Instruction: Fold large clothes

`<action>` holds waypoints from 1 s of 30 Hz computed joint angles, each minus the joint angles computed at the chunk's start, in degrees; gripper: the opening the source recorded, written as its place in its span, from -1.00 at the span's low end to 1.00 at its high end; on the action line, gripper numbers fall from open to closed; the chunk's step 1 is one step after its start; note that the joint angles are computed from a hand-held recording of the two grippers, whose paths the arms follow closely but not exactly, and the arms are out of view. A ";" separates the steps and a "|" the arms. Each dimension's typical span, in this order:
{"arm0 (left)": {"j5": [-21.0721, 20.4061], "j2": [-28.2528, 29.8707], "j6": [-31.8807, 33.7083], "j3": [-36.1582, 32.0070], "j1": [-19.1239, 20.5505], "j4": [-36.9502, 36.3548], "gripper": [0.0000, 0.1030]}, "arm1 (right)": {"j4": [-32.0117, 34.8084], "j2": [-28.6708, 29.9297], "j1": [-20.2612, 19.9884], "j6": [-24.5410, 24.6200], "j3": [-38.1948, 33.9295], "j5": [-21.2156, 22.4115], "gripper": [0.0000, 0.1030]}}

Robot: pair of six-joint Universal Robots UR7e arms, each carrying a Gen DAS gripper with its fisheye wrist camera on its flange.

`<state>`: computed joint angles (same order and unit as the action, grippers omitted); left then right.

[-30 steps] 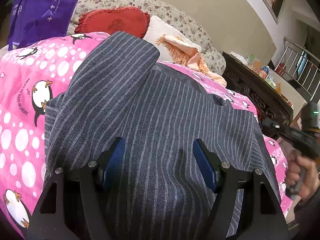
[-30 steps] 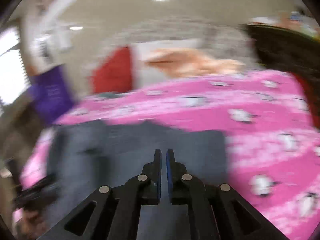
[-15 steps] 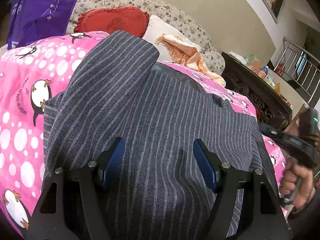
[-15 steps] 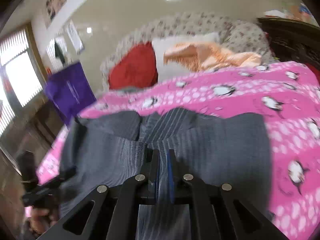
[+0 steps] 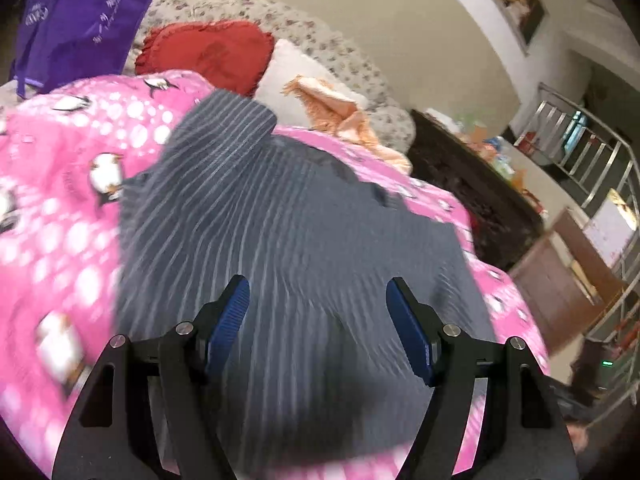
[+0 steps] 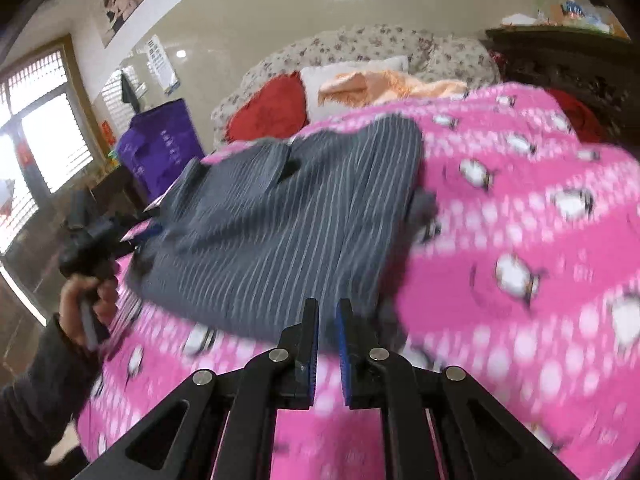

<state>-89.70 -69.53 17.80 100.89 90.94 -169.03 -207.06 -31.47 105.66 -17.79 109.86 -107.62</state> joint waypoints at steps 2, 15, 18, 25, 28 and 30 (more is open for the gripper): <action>0.59 -4.56 1.93 4.92 0.12 -1.24 0.69 | -2.30 -0.23 -0.68 0.85 2.61 1.41 -0.62; 5.40 -6.50 -1.26 6.65 5.27 4.57 0.99 | -3.47 2.74 -10.29 21.71 2.37 23.45 0.18; 6.07 -4.49 -1.92 4.05 4.40 6.19 0.99 | -1.94 4.40 -11.05 24.28 -1.65 26.31 0.18; -5.25 -0.16 -7.29 -3.82 6.45 13.20 0.71 | 2.42 5.92 -8.30 15.36 -7.68 22.20 0.03; -3.07 -1.27 -5.87 -1.44 5.71 10.96 0.28 | -0.59 5.98 -8.96 14.49 -6.37 24.37 0.00; -4.34 -0.82 -7.76 -2.38 6.92 11.51 0.11 | 0.21 5.88 -9.21 15.14 -6.02 24.39 0.00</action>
